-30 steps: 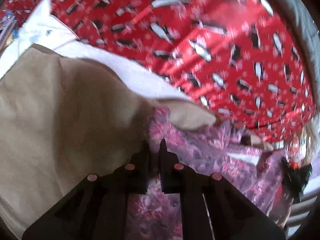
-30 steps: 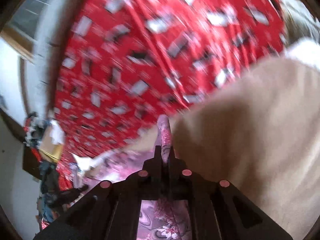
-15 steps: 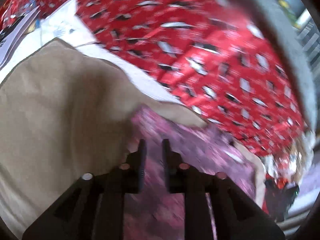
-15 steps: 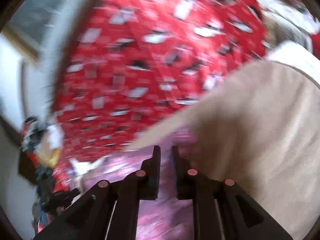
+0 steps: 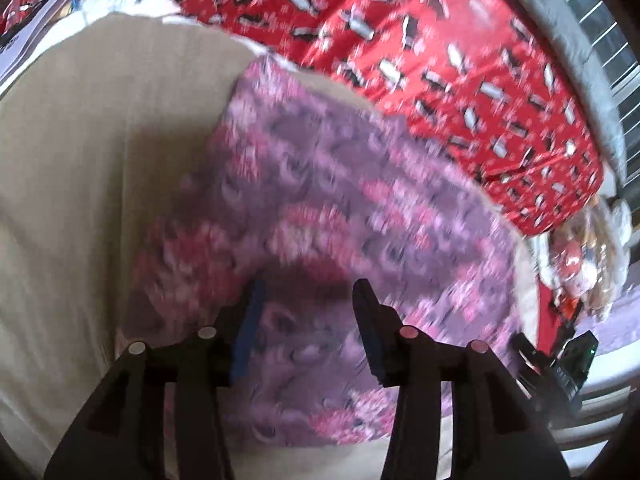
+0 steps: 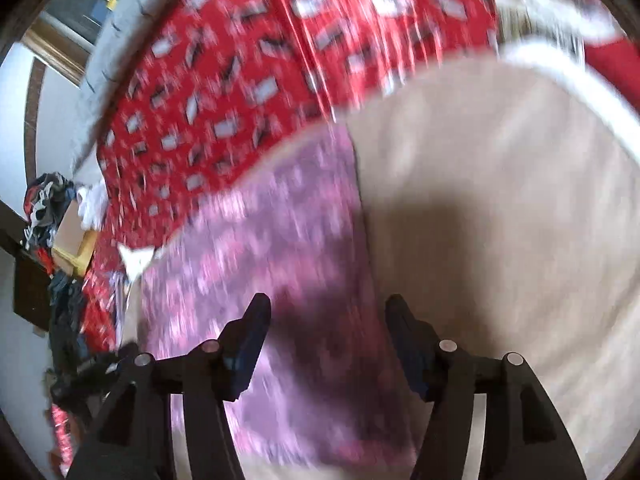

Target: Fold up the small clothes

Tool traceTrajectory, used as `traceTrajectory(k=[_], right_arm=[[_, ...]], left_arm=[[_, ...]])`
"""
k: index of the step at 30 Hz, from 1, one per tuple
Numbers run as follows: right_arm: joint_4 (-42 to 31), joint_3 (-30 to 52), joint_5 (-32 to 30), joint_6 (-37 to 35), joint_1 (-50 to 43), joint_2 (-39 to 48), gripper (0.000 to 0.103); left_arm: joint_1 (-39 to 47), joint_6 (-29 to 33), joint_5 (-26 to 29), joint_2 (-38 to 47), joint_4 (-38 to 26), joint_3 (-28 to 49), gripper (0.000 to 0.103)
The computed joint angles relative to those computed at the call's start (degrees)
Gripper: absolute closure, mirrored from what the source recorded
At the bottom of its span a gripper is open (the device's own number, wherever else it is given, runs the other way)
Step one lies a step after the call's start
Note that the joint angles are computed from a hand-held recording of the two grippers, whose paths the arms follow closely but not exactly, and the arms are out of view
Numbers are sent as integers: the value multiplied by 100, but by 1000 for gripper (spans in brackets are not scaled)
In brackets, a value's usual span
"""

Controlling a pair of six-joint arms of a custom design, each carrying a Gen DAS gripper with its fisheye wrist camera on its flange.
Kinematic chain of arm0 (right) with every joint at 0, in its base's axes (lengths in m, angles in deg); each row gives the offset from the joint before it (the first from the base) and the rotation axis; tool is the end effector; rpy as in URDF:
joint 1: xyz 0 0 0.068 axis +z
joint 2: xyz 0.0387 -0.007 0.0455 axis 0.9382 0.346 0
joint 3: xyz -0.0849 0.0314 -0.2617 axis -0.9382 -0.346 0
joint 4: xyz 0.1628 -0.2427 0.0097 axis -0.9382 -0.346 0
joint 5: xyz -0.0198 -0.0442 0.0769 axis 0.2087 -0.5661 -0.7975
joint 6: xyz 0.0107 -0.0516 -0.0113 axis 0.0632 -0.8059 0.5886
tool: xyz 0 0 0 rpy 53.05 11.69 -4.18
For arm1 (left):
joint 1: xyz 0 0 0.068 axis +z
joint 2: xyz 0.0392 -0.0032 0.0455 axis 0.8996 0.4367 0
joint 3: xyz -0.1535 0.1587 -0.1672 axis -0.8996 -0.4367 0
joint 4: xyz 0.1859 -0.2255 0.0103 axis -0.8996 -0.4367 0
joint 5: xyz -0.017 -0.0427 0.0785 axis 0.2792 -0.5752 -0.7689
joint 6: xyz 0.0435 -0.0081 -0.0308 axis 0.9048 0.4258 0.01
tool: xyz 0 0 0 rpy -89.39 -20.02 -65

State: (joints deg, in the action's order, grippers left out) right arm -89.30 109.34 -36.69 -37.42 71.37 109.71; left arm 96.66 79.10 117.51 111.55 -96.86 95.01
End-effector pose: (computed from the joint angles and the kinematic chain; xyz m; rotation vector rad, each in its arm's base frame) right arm 0.1418 0.0185 0.1804 0.4122 2.4928 0.7401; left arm 0.2169 0.1183 0.1980 -0.4526 2.6243 -0.4952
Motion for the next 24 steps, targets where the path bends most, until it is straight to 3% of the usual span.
traceTrajectory(k=[1,4,6,7,9,10,11,13,15,17,20,22,23,24], right_arm=[[-69,-117,15,75,198,-239,88],[-537,-181,663,248,586,-1842,89],[-736,-202,830,288,508,-2017,91],[-689,-248,741,179,397,-1672,91],[-734,-453,200,-84,-127,-1064,88],[-876,-404,90,-23,-309,-1192,87],[-1008,-316,320,210,-216,-1476,78],[-1143,-23,1140,714,287,-1841,73],[-876,150,1350,827,626,-2027,66],[-396,336,2091,924,1483,-1696,59],[493,260,2847,813,2356,-763,57],[816,165,2888,720,2474,410,56],[1094,-51,2650,646,2362,689,55],[957,-25,2959,816,2528,680,55]], left_arm=[[-83,7,-162,-93,8,-106,59],[-70,217,-298,-327,24,-296,59],[-67,356,-402,-410,19,-386,59],[-32,422,-415,-428,8,-416,59],[-16,441,-479,-437,-8,-405,59],[5,449,-510,-491,-44,-394,59],[13,368,-588,-581,-101,-345,59],[58,155,-573,-660,-145,-226,58],[278,263,-295,-840,-343,-158,57],[107,151,-382,-902,-194,-173,45],[-355,42,-1015,-874,282,-468,42],[-588,69,-1356,-565,589,-682,41],[-639,77,-1397,-657,760,-801,39],[-700,132,-1484,-938,916,-984,37]])
